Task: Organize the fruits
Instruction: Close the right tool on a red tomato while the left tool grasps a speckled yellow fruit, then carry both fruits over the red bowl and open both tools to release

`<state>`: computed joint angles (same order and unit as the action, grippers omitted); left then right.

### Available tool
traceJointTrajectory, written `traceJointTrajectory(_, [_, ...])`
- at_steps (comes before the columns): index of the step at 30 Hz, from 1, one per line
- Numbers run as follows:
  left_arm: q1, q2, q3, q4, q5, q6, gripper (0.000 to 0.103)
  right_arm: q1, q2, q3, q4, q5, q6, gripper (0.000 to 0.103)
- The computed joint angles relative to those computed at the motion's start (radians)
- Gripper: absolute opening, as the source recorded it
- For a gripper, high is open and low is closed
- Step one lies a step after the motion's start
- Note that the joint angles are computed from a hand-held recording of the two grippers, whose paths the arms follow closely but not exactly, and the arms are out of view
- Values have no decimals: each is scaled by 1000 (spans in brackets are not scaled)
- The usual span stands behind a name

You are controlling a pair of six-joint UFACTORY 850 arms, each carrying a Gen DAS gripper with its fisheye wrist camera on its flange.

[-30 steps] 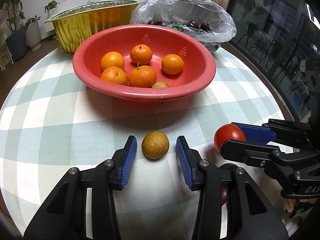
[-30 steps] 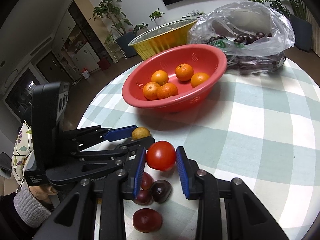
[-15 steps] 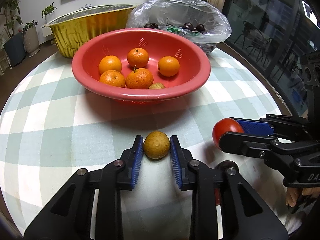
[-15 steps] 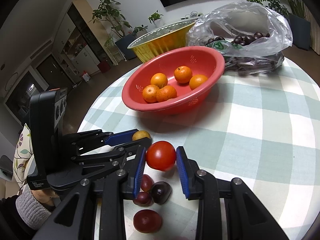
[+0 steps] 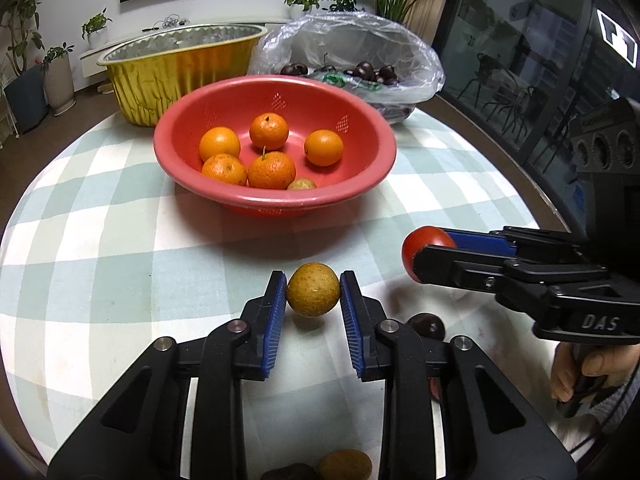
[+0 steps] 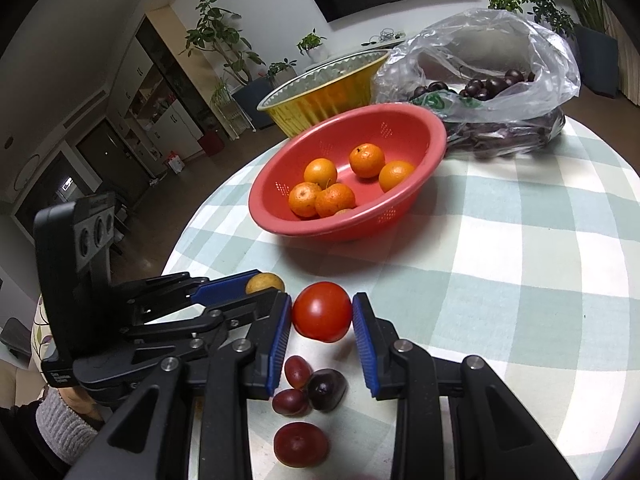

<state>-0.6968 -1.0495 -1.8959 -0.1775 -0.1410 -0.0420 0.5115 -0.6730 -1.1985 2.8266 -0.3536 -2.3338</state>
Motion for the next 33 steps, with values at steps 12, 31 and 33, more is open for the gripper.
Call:
traceJointTrajectory(12, [9, 51, 43, -379, 28, 349, 26, -10, 11, 15, -13, -42, 28, 34])
traceJointTrajectory(31, [13, 37, -22, -423, 15, 386, 26, -27, 26, 15, -4, -80, 34, 34])
traceJointTrajectory(33, [13, 33, -30, -407, 11, 370, 26, -30, 28, 13, 1, -82, 29, 34])
